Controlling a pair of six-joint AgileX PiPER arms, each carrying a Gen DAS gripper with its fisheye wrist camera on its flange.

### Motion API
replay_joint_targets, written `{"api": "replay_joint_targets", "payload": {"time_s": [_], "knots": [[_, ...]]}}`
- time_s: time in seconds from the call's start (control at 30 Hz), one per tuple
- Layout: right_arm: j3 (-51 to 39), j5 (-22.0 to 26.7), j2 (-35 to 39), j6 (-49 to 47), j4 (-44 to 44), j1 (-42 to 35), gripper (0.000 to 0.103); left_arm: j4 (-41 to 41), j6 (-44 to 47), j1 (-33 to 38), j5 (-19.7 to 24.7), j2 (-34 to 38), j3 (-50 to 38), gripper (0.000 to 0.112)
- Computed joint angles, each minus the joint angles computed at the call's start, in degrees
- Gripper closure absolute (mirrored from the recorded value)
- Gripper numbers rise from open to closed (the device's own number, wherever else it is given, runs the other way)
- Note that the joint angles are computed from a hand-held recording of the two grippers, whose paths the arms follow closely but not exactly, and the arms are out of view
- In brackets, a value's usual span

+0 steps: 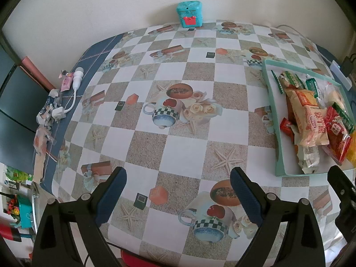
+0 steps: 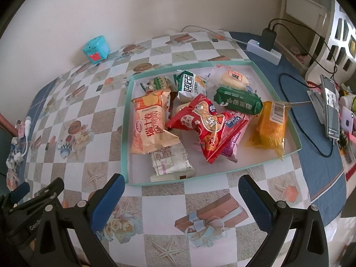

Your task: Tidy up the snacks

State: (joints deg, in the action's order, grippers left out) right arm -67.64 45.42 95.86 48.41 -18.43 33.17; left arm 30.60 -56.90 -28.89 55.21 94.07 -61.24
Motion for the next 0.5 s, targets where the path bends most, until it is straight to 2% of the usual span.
{"api": "replay_joint_targets", "payload": {"time_s": [0.5], "knots": [[-0.49,0.2,0.25,-0.94,-0.26,0.43,0.0,-0.09,-0.07,0.05,-0.05,-0.07,0.05,0.018]]}}
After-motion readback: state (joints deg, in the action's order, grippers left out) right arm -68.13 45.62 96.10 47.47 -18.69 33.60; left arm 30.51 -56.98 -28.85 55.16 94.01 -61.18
